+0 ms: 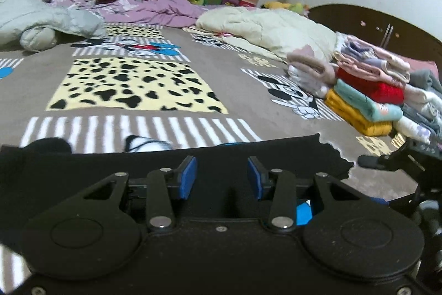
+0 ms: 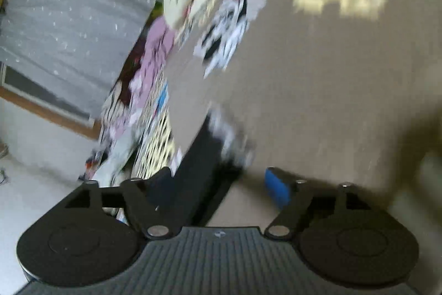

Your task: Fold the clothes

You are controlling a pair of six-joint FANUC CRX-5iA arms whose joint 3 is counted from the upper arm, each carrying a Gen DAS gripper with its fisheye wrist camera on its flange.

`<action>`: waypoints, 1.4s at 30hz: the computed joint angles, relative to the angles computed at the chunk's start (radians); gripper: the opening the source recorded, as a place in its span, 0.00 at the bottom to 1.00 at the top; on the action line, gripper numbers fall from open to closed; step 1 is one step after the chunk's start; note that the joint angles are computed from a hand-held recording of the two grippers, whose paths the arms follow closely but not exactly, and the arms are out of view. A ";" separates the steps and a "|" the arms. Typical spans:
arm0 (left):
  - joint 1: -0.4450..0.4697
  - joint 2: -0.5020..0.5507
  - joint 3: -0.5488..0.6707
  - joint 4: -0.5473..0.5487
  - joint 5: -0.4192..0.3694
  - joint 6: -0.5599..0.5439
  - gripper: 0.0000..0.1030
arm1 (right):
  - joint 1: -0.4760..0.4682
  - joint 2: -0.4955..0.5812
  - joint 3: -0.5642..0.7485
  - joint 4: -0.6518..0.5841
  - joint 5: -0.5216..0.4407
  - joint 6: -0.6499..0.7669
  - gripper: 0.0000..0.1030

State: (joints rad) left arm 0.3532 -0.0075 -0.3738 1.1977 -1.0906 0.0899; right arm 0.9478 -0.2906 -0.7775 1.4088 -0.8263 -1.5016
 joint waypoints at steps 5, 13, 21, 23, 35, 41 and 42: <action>0.046 -0.009 -0.009 0.009 -0.013 -0.006 0.38 | 0.049 0.083 0.086 -0.075 -0.080 0.050 0.74; 0.100 0.002 -0.002 0.026 -0.035 -0.016 0.38 | 0.007 0.158 0.159 -0.111 -0.129 0.061 0.79; 0.163 0.031 0.029 -0.002 -0.074 -0.014 0.38 | -0.010 0.186 0.146 -0.062 -0.149 0.047 0.39; 0.173 0.036 0.049 -0.064 -0.082 0.001 0.38 | -0.022 0.179 0.129 -0.050 -0.128 0.022 0.22; 0.216 0.104 0.095 -0.007 -0.146 0.150 0.40 | -0.067 0.212 0.276 0.185 -0.069 0.320 0.16; 0.265 0.163 0.121 0.125 -0.192 0.321 0.42 | -0.093 0.319 0.465 0.212 0.069 0.639 0.16; 0.272 0.171 0.125 0.139 -0.198 0.343 0.42 | -0.093 0.343 0.497 0.204 0.090 0.686 0.16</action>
State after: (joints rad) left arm 0.6251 0.1635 -0.2488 1.3364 -1.2882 0.4333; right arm 0.8546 0.0520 -0.2804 1.6132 -0.7365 -0.8153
